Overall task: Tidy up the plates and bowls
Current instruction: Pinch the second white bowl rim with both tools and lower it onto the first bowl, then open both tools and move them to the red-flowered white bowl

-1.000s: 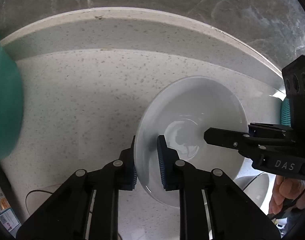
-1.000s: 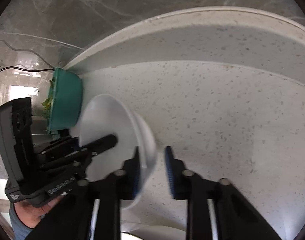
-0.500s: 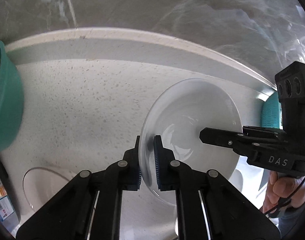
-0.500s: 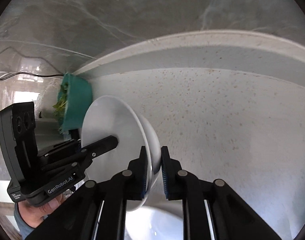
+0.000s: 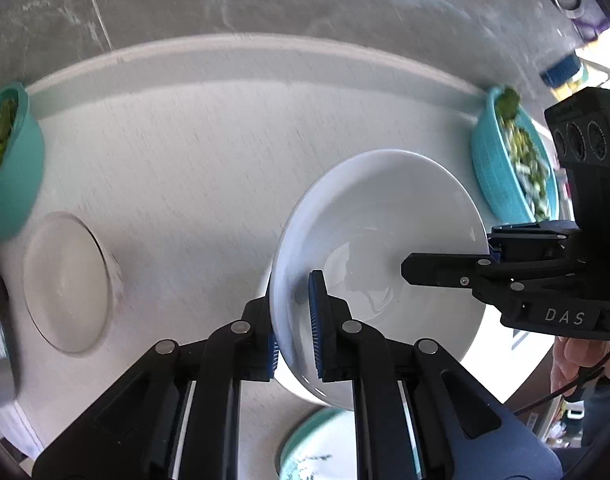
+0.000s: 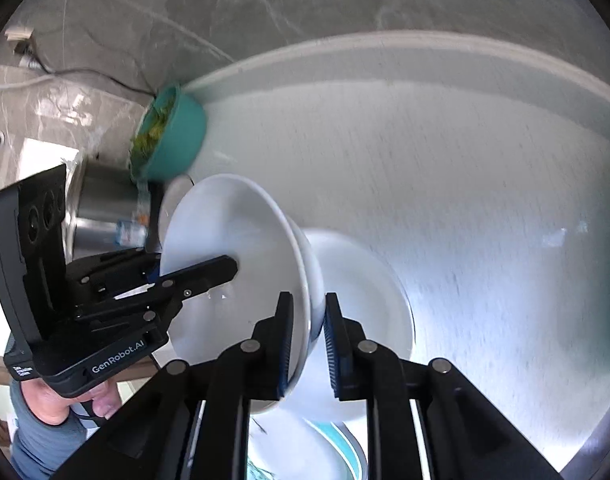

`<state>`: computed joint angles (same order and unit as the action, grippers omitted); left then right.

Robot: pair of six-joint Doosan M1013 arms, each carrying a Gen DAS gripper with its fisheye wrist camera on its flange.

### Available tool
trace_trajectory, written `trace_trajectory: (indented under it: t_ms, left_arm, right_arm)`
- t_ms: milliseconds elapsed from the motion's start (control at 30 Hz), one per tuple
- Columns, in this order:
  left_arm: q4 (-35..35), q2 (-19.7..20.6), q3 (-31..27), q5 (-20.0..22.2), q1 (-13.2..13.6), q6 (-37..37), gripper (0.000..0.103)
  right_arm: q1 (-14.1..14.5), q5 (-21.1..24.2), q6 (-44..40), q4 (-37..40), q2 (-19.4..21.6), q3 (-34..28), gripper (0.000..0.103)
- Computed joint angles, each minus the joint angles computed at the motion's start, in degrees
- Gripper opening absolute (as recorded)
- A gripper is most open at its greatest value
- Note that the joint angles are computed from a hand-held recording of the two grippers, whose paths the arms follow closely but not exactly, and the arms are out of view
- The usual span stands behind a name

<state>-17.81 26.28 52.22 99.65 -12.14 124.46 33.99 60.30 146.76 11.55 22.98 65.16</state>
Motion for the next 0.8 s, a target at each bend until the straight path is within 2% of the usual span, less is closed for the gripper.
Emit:
trace_trajectory:
  t_ms: [267, 433, 533, 600, 733, 800]
  left_arm:
    - [3.62, -3.1, 9.8, -6.02, -0.42, 0.39, 0.015]
    - [7.3, -4.78, 14.82, -12.47, -1.86, 1.48, 0.02]
    - [7.77, -5.14, 16.09, -13.65, -2.29, 1.67, 0.02]
    - [7.45, -4.96, 15.84, -13.28, -2.0, 2.08, 0.022]
    - [6.39, -4.53, 15.69, -14.08, -1.98, 2.16, 0.03]
    - [5.46, -4.28, 15.67, -14.22, -1.94, 2.68, 0.035]
  right_arm:
    - [1.66, 3.05, 0.04, -0.66, 0.86, 1.08, 0.017]
    - [2.54, 7.67, -0.5, -3.89, 3.41, -1.77, 0.018]
    - [2.81, 9.91, -0.91, -5.73, 4.01, -2.54, 0.018]
    - [2.82, 9.75, -0.85, -6.69, 3.8, -2.0, 0.018]
    - [2.84, 9.8, -0.93, -7.57, 3.85, -2.19, 0.018]
    - [2.93, 9.7, -1.18, -7.64, 3.75, -2.07, 0.022]
